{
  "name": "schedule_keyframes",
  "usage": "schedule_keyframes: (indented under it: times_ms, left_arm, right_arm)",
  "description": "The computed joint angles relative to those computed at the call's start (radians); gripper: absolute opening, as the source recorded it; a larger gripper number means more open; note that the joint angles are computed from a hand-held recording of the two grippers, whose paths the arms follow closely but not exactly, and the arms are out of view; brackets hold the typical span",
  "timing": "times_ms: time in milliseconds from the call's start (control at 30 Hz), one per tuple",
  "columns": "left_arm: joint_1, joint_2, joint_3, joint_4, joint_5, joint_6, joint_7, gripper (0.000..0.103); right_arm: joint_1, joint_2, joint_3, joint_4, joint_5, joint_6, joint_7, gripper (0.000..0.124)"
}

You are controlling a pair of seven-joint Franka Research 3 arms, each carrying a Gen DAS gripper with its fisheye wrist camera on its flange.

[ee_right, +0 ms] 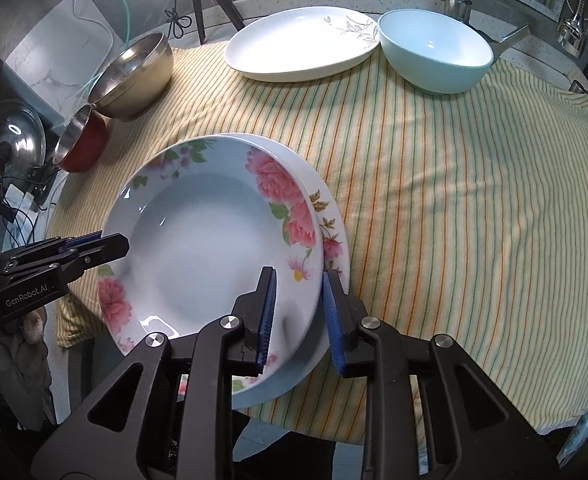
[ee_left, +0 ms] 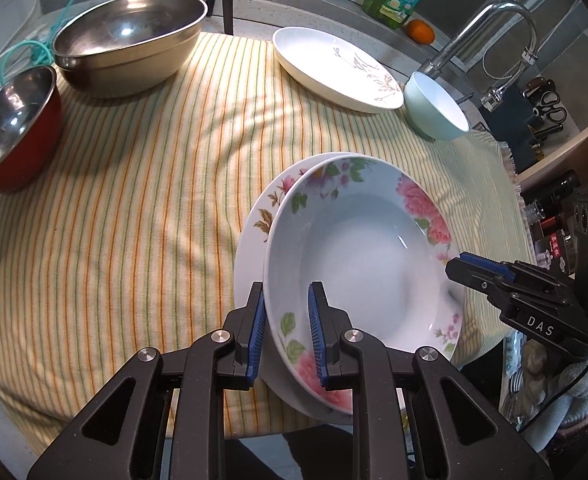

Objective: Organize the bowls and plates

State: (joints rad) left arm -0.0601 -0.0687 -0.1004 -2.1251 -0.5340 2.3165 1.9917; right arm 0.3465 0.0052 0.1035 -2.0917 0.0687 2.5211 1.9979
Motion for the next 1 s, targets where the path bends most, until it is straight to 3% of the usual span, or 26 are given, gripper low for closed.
schedule_keyframes:
  times_ms: [367, 633, 1000]
  left_arm:
    - [0.007, -0.001, 0.007, 0.017, -0.028, -0.001, 0.028, 0.023]
    - [0.020, 0.037, 0.005, 0.080, -0.041, -0.006, 0.031, 0.023]
    - [0.045, 0.131, -0.025, 0.218, -0.048, -0.012, 0.020, 0.023]
  right_arm:
    - [-0.006, -0.027, 0.001, -0.016, -0.028, 0.070, 0.032, 0.075]
    - [-0.020, -0.035, -0.004, -0.008, -0.016, 0.104, 0.022, 0.076]
    - [-0.048, 0.024, -0.028, 0.105, 0.102, 0.105, -0.105, 0.076]
